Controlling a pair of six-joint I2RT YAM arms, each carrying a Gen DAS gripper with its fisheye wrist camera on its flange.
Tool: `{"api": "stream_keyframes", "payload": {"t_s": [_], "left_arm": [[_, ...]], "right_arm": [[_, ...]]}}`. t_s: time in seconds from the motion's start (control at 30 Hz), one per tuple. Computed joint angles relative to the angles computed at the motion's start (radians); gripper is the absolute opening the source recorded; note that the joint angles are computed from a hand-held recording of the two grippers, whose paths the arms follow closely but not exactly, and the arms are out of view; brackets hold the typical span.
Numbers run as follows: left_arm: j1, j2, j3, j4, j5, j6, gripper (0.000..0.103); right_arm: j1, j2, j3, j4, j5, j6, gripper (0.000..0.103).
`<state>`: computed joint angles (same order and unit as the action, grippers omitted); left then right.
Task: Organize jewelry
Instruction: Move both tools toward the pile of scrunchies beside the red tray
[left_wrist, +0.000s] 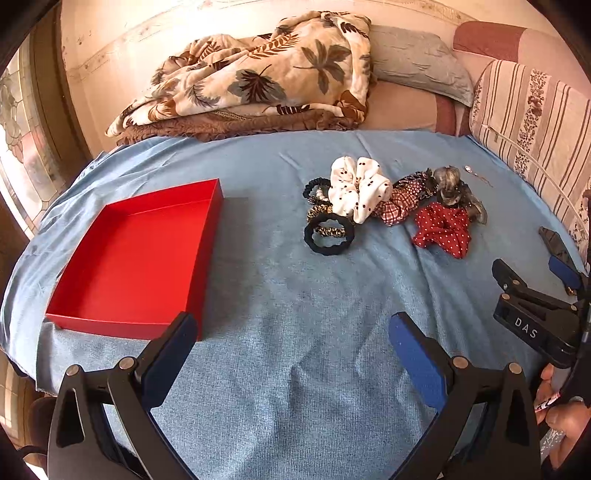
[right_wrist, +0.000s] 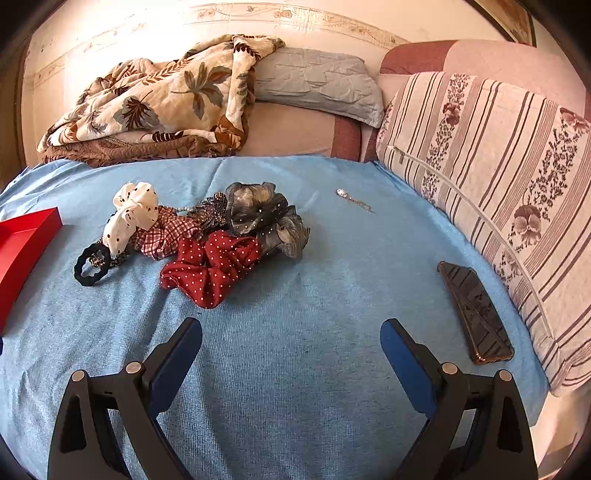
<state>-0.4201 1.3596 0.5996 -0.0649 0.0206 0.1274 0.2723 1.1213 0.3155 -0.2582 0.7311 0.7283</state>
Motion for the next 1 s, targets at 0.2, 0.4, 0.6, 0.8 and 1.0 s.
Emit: {"api": "stream_keyframes", "payload": {"t_s": [0.2,0.4,0.6,0.8,1.0], "left_arm": [[0.01,0.018,0.006,0.012,0.013,0.008,0.103],[0.066,0.043,0.053,0.015,0.053,0.028,0.096],[0.128,0.087,0.133,-0.032,0.106,0.03,0.082],[0.118,0.134,0.214,-0.041,0.11,0.059,0.082],[0.069,0.312,0.473,-0.191,0.165,0.038,0.082]], "right_arm": [[-0.02,0.015,-0.003,0.03,-0.039,-0.014,0.099],[-0.014,0.055,0.002,0.065,-0.043,-0.025,0.099],[-0.033,0.089,0.006,0.111,-0.064,-0.049,0.099],[-0.127,0.033,0.007,0.159,-0.18,-0.149,0.099],[-0.352,0.056,0.066,0.243,-0.45,-0.212,0.09]]}}
